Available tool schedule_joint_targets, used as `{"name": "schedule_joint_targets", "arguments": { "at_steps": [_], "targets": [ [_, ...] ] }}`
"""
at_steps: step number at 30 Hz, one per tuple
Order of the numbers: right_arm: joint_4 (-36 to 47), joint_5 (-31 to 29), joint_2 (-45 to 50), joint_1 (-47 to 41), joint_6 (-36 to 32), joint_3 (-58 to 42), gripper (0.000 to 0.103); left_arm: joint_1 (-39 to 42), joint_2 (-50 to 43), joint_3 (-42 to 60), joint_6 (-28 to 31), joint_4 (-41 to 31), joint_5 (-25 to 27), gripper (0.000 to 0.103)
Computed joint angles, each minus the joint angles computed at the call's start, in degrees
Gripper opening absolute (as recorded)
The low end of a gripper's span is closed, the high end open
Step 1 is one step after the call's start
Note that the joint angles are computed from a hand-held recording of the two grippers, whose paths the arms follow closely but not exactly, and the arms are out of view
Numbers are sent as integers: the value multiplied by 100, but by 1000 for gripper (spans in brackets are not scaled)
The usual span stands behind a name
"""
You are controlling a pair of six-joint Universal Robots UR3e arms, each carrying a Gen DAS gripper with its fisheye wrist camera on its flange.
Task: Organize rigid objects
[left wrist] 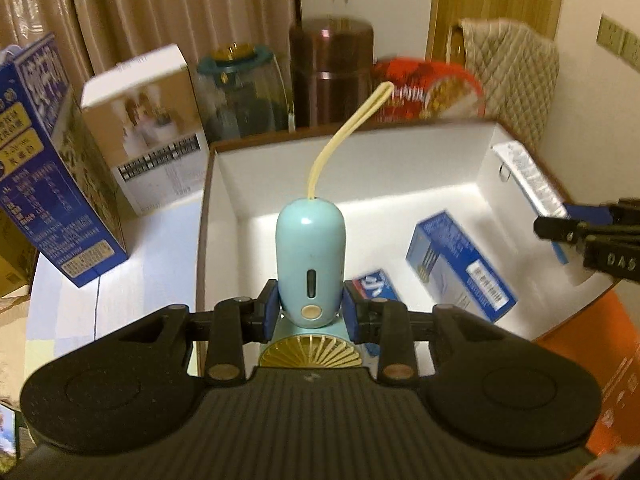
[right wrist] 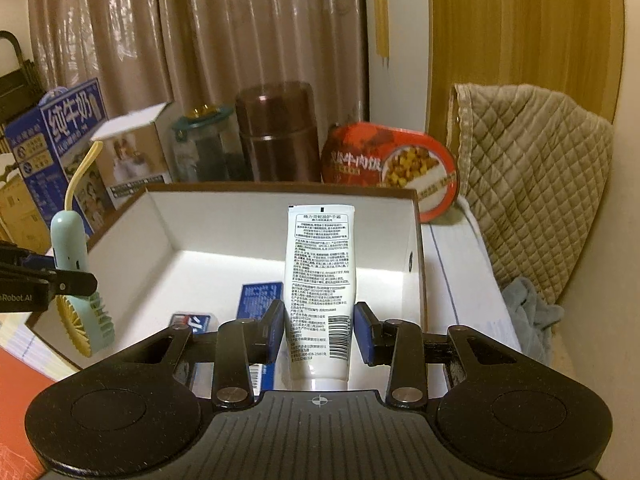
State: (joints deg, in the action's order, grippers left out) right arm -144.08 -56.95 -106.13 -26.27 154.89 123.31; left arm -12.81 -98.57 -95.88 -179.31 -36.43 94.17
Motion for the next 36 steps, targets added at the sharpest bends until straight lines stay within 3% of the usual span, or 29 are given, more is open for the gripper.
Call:
{"name": "schedule_joint_targets", "arguments": {
  "at_steps": [10, 14, 16, 36],
  "targets": [
    [116, -287, 374, 138, -182, -148, 34, -34, -702, 794, -44, -1184, 23, 28],
    [211, -433, 474, 221, -197, -274, 35, 47, -689, 747, 1, -1089, -66, 30],
    [226, -490, 519, 248, -186, -316, 35, 85, -649, 738, 34, -1031, -81, 37],
    [616, -370, 32, 115, -76, -203, 40, 234, -97, 284, 49, -871, -234, 38]
  ]
}}
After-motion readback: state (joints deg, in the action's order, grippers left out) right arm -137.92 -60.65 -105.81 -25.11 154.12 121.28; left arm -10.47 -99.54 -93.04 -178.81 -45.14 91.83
